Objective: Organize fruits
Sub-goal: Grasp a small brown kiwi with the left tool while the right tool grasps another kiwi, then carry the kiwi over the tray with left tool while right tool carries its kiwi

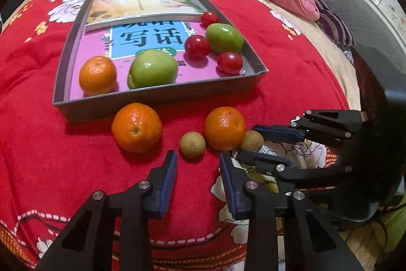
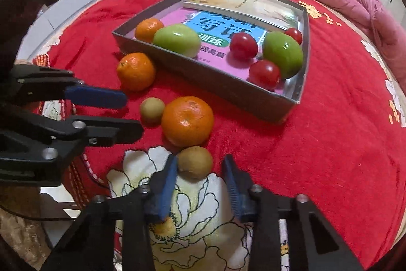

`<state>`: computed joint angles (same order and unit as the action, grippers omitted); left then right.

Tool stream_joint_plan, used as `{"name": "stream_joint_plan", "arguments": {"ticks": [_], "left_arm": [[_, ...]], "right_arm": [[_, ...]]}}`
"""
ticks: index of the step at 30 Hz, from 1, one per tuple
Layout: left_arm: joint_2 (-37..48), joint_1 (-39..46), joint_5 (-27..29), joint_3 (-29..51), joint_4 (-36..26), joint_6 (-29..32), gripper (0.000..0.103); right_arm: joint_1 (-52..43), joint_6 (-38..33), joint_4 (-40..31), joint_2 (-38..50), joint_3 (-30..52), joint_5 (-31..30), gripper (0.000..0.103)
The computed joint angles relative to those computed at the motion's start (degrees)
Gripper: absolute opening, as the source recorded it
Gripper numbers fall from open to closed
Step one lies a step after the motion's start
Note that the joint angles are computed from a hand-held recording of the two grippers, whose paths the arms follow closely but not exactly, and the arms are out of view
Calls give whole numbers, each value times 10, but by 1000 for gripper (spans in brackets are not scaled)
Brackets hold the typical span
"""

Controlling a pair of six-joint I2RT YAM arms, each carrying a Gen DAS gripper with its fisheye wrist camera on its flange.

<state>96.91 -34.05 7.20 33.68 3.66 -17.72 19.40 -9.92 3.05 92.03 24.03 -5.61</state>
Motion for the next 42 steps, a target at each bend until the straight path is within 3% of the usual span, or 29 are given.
{"name": "stream_joint_plan", "arguments": {"ticks": [8, 17, 25, 42], "left_arm": [[40, -8, -26, 32, 6, 20, 30], [73, 18, -1, 51, 8, 28, 26], [84, 0, -21, 59, 15, 36, 23], [-109, 37, -14, 1, -12, 24, 23]], "right_arm": [[-20, -3, -15, -8, 9, -21, 29], [-33, -4, -25, -9, 16, -38, 29], [-58, 4, -33, -10, 23, -54, 29], [-96, 14, 19, -151, -22, -126, 29]]}}
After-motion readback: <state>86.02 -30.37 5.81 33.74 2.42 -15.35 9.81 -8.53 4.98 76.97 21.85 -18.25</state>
